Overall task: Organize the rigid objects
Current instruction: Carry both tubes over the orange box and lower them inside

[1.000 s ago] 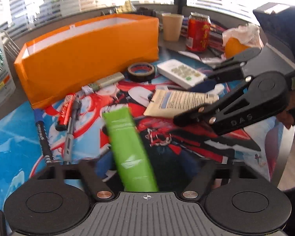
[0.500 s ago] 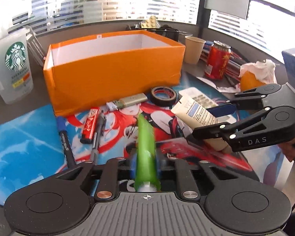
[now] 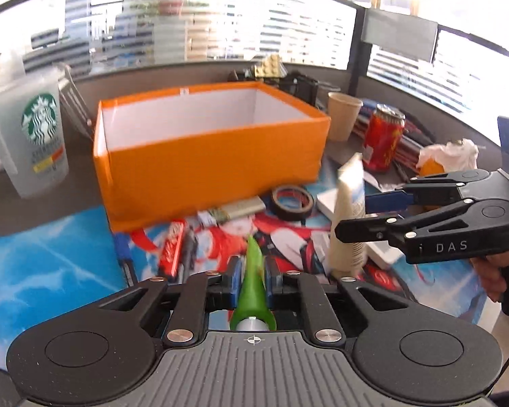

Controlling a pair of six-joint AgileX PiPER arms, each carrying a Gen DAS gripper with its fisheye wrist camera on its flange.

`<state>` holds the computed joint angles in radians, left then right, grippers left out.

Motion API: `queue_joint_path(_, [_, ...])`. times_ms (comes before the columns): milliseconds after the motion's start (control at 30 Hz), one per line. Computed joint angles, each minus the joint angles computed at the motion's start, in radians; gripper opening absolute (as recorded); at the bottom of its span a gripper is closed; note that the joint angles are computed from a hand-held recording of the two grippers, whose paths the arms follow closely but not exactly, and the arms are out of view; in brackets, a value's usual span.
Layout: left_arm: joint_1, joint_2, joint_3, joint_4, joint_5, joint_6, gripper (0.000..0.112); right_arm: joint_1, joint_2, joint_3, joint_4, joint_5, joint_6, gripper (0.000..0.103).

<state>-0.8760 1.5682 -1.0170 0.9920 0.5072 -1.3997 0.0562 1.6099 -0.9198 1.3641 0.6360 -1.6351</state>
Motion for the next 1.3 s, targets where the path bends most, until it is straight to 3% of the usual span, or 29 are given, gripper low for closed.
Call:
queue_joint_path(133, [0.019,0.018,0.005,-0.006,-0.045,-0.005,0.009,-0.010,0.003,-0.008,0.051,0.015,-0.024,0.045])
queue_joint_path(300, [0.045,0.057,0.024,-0.119,-0.095,0.065,0.008,-0.009,0.011,-0.017,0.074,0.021,-0.026,0.045])
queue_joint_path(467, [0.038,0.041,0.069,-0.071,-0.113,0.026,0.008,-0.001,0.011,-0.016,0.080,0.020,-0.031,0.045])
queue_joint_path(600, [-0.045,0.064,0.061,0.076,-0.019,-0.089,0.007,-0.001,0.015,-0.008,0.119,0.018,-0.053,0.045])
queue_joint_path(800, [-0.057,0.034,0.061,0.146,-0.010,-0.131,0.007,-0.008,0.001,-0.006,0.138,0.017,-0.064,0.045])
queue_joint_path(933, [-0.014,-0.002,0.040,0.097,-0.026,-0.071,0.007,-0.011,-0.008,-0.024,0.128,0.022,-0.056,0.045])
queue_joint_path(1067, [0.004,-0.030,-0.017,0.084,0.013,-0.005,0.007,-0.016,-0.007,-0.063,0.126,0.039,-0.043,0.045])
queue_joint_path(1300, [0.080,-0.031,-0.190,-0.016,0.038,0.226,0.007,-0.009,0.034,-0.224,0.077,0.077,0.062,0.045])
